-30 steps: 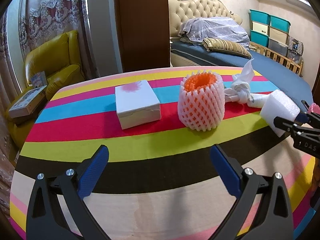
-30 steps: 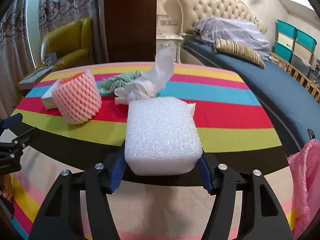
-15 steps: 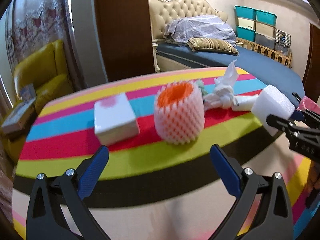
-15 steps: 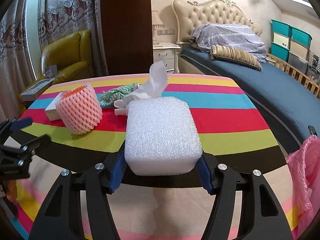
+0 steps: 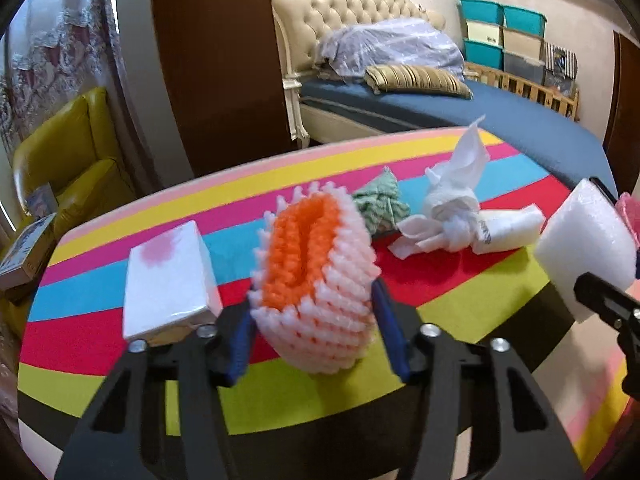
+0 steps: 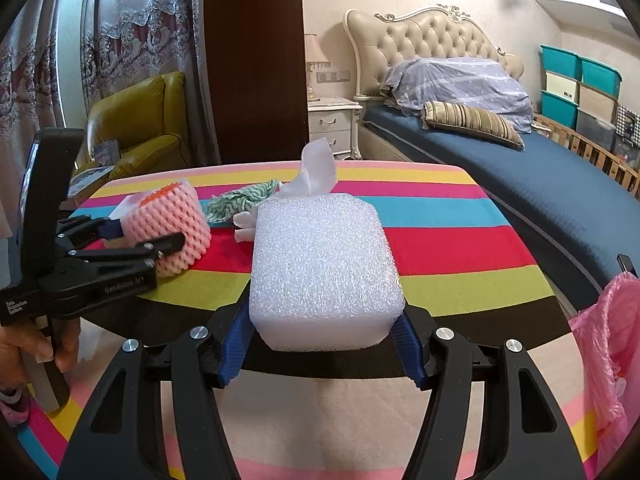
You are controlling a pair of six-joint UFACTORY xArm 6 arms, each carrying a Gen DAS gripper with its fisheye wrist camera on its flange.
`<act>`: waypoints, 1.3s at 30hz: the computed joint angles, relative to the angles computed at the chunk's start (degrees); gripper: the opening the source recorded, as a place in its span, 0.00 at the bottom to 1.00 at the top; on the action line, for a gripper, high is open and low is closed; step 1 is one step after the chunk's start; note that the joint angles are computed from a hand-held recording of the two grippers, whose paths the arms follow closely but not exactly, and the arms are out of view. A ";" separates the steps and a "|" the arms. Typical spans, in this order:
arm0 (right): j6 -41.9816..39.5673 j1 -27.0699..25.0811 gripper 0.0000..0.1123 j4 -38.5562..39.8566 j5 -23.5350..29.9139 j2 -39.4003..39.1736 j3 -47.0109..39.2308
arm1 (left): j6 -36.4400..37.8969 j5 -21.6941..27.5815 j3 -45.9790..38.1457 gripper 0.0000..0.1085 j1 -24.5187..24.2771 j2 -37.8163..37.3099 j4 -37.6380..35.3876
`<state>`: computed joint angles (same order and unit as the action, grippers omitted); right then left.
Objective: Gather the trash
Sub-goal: 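Grasp the pink-orange foam fruit net with the left gripper while the right holds the foam, then carry the fruit net and foam block toward the wastebasket with both grippers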
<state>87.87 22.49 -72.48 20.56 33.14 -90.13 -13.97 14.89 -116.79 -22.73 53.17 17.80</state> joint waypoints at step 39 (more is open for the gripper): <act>0.71 2.71 0.53 0.50 -1.59 -9.63 13.12 | -50.00 -19.08 35.37 0.40 5.87 -24.30 54.33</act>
<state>88.58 25.20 -71.97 18.97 23.51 -77.02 -63.96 -4.19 -81.42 -16.86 28.88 72.13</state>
